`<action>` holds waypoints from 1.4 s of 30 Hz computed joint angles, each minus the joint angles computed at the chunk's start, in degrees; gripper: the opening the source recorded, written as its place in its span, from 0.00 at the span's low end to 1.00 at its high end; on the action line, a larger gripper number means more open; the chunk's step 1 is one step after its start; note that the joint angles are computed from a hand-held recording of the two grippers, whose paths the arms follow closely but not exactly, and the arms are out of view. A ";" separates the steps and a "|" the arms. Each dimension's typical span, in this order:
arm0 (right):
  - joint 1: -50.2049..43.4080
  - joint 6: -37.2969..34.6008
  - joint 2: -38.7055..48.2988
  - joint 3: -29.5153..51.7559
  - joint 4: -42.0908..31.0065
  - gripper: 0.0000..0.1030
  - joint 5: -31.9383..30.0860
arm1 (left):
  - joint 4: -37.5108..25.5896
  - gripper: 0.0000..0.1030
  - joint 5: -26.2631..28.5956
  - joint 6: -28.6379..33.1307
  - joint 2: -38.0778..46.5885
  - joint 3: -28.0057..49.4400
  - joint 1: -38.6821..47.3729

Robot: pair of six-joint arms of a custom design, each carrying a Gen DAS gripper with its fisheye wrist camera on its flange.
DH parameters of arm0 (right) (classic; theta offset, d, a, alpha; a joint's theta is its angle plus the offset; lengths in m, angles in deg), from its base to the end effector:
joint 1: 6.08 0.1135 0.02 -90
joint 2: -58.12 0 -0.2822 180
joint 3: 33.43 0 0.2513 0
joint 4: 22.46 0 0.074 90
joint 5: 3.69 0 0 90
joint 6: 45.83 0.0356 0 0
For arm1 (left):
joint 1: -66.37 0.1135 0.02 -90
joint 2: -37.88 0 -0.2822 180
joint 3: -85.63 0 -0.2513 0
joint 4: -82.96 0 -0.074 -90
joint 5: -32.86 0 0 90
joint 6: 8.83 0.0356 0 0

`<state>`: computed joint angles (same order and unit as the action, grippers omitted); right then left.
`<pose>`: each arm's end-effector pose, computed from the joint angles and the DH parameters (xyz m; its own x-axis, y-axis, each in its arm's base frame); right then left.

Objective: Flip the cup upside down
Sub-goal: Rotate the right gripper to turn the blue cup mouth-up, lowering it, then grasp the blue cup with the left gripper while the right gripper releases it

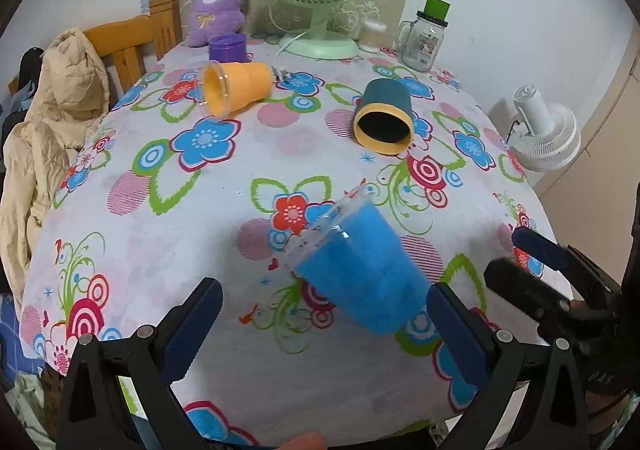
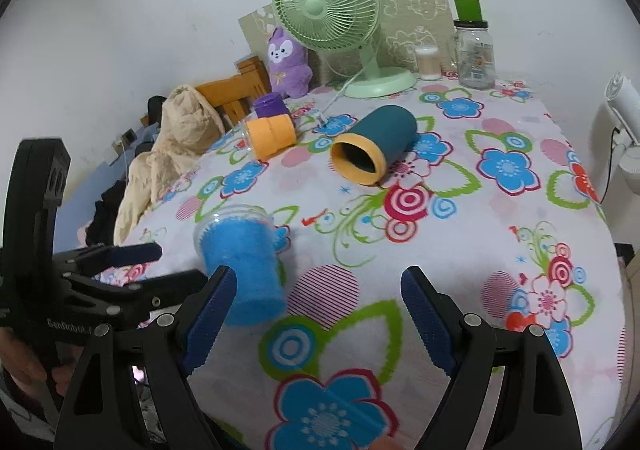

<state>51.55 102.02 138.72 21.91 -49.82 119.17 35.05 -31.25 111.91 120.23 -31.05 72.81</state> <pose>0.1578 0.2129 0.2021 -0.6778 0.2592 -0.6881 0.0765 0.9556 0.2846 0.2616 0.0139 0.2137 -0.7505 0.3780 -0.5420 0.5267 0.8376 -0.1451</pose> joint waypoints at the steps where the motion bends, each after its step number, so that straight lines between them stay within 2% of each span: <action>1: -0.01 0.13 -0.58 -0.54 -0.47 0.84 -0.09 | 0.28 1.00 -0.37 -0.68 -0.18 -0.21 -0.69; 8: 0.39 1.51 -3.39 -3.99 -1.08 0.84 -0.37 | 2.41 1.00 -2.58 -4.00 -1.06 -2.50 -5.32; 16: 1.05 -1.82 -3.57 -5.84 0.61 0.84 -2.02 | 6.10 1.00 -6.30 -8.38 0.34 -4.61 -8.18; 36: 0.99 -1.02 -3.66 -8.37 3.05 0.84 -6.58 | 6.30 1.00 -6.71 -11.38 5.32 -3.01 -8.42; 42: 0.80 -1.07 -2.87 -8.39 3.95 0.84 -7.54 | 3.70 0.89 -4.31 -12.05 7.55 -0.41 -6.97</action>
